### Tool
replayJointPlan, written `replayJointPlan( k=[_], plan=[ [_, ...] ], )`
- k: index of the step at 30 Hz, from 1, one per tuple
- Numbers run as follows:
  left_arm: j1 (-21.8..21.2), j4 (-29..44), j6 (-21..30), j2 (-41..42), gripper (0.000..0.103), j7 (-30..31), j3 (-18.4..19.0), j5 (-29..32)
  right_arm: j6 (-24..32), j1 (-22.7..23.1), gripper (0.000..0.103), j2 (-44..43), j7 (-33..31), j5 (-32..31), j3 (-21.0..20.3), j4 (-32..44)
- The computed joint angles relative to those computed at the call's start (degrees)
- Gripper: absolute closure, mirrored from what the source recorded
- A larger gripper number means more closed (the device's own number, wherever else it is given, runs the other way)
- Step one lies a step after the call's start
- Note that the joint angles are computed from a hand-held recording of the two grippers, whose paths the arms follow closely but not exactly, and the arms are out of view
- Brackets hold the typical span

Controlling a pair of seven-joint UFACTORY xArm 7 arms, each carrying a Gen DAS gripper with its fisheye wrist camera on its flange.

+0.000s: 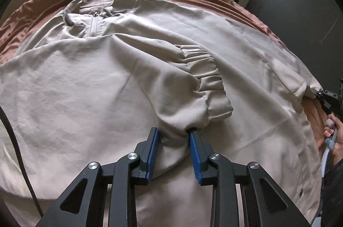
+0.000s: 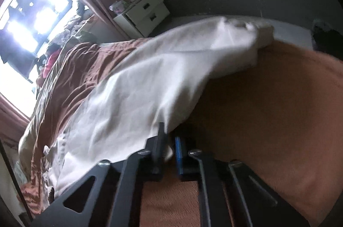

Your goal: Fold large clothes

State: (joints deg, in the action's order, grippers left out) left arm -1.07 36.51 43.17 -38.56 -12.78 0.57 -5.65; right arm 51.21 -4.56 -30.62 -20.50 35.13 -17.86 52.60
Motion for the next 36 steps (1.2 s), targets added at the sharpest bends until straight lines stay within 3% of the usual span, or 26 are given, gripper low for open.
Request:
replayJointPlan(
  k=[7,18,27,36],
  plan=[
    [0.0,0.1,2.7,-4.7,0.072,-1.7,0.5,-1.6,-0.4,3.1,0.103,-6.5,-2.4,-1.4,1.1,2.0],
    [1.3,2.7,10.8,-13.1,0.072,-2.6,2.4,-1.5,4.6,11.2,0.103,-15.1,2.5,-3.7,4.0,10.1],
    [6.4,5.6,19.3,-21.0,0.072,0.9,7.2,1.4,4.1,19.1,0.103,-20.3,8.0,-5.3,10.9,10.7],
    [12.8,8.0,27.4,-26.4,0.072,5.9,13.7,4.4,1.9,25.1,0.103,-19.4,8.2,-5.8,13.0,7.8]
  ],
)
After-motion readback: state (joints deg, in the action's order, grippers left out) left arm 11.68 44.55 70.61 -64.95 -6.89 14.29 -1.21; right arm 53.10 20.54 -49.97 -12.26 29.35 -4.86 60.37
